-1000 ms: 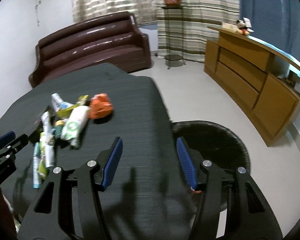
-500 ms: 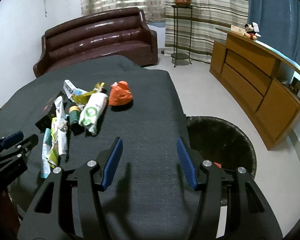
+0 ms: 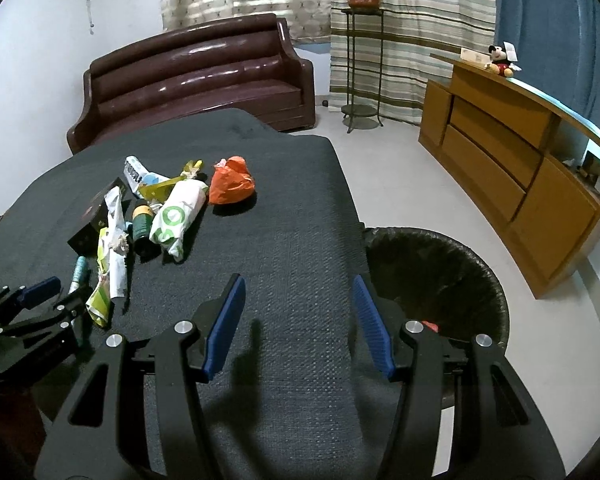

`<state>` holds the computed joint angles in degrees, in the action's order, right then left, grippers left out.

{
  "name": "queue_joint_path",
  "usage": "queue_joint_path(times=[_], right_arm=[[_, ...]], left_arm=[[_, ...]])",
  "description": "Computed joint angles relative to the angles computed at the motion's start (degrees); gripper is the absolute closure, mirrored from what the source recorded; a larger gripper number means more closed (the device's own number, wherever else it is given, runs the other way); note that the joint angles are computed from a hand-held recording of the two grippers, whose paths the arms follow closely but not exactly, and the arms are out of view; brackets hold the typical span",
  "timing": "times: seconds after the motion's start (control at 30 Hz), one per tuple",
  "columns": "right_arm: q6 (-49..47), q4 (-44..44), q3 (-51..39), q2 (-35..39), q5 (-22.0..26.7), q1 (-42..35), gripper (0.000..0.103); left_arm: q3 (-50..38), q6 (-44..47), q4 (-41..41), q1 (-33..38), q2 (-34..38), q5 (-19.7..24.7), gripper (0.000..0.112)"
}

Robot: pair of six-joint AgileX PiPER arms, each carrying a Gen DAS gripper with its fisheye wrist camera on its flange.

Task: Collect trash
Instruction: 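Grasp the blue-capped toothpaste tube with the left gripper, then grasp the white tied wrapper with the right gripper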

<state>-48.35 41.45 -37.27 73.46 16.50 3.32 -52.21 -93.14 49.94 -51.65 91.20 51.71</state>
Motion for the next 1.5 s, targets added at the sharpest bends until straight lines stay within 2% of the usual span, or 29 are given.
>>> queue_joint_path(times=[0.07,0.13,0.2,0.3,0.47,0.7,0.9,1.1,1.17,1.33,1.5], right_arm=[[-0.4,0.5,0.2,0.2,-0.2,0.2,0.048],[-0.1,0.2,0.4,0.3,-0.5,0.7,0.048],[1.0,-0.7,0.7,0.2,-0.8,1.4,0.048],[1.8,-1.3,1.1,0.1,-1.3,2.2,0.048],[5.2,-4.1,1.2,0.4,-1.8,4.3,0.048],[14.0,-10.3,0.6,1.1,-3.0,10.8,0.048],[22.7,-16.8,-1.2,2.7,-3.8,18.4,0.048],[37.3,-30.6,-3.4,5.1,-4.7,24.7,0.050],[42.7,-35.8,-4.3,6.1,-4.6,26.0,0.056],[51.1,-43.8,-6.7,8.9,-3.4,27.9,0.059],[57.7,-49.6,-9.0,11.6,-2.1,29.4,0.070]], left_arm=[[0.1,0.2,0.2,0.0,-0.1,-0.3,0.061],[0.6,0.1,0.7,-0.1,-0.4,-1.1,0.068],[1.3,0.4,1.4,-0.3,-0.8,-2.3,0.085],[2.5,1.0,2.5,-0.5,-1.6,-3.7,0.097],[5.2,0.7,2.9,0.1,-4.1,-5.0,0.100],[8.5,-0.5,3.0,0.5,-8.4,-2.6,0.100],[11.4,-0.6,2.6,5.0,-11.9,-2.2,0.100],[12.6,-0.4,2.7,10.6,-14.5,-3.1,0.100],[12.9,-0.4,3.0,11.2,-15.0,-2.8,0.100],[13.4,0.6,2.8,12.4,-15.3,-2.8,0.100],[13.6,2.3,2.8,14.4,-14.9,-3.8,0.100]])
